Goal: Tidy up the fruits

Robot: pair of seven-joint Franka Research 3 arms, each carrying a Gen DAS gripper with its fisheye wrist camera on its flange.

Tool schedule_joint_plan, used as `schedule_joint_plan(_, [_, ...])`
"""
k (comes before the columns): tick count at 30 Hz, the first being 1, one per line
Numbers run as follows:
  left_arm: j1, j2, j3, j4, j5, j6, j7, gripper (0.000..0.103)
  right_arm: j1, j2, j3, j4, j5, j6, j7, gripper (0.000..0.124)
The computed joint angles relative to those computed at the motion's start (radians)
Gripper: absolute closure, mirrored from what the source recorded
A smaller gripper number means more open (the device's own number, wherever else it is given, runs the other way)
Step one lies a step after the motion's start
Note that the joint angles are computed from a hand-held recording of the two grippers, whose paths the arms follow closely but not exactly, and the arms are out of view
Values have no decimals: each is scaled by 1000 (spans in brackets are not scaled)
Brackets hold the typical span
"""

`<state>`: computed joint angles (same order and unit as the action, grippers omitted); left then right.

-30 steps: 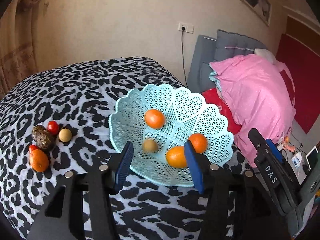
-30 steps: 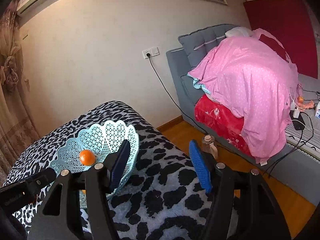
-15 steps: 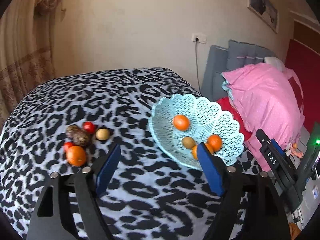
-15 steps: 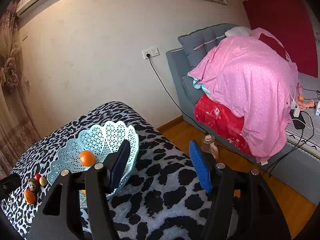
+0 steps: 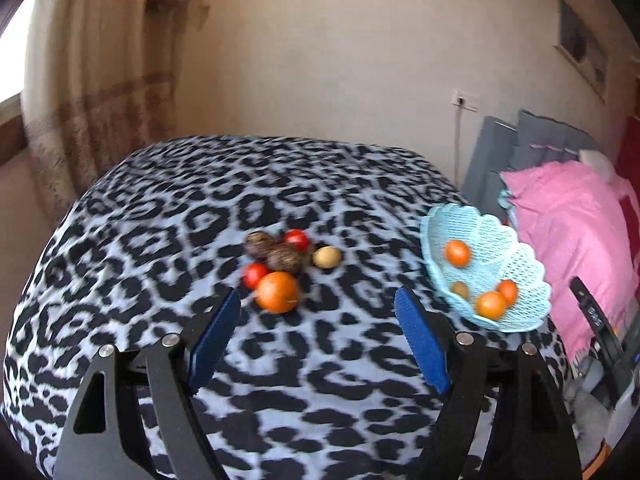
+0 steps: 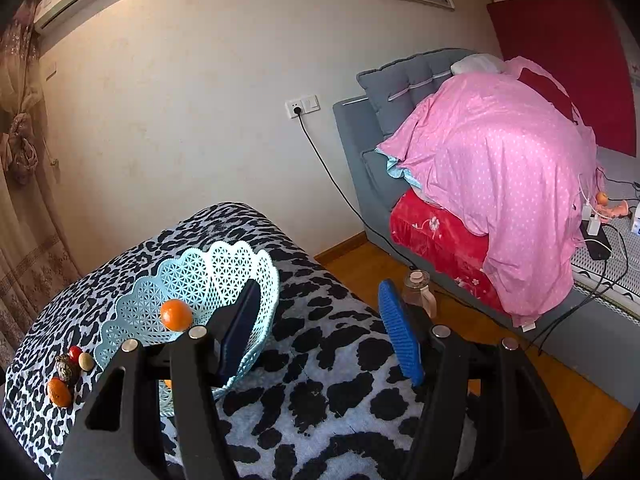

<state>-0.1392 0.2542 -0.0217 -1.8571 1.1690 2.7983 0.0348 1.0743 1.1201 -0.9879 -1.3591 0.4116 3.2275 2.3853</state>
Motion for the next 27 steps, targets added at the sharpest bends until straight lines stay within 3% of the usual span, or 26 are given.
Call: schedule_joint_plan(27, [96, -130, -21, -173, 64, -18, -119, 24, -4, 0, 0, 4, -13, 15, -3, 61])
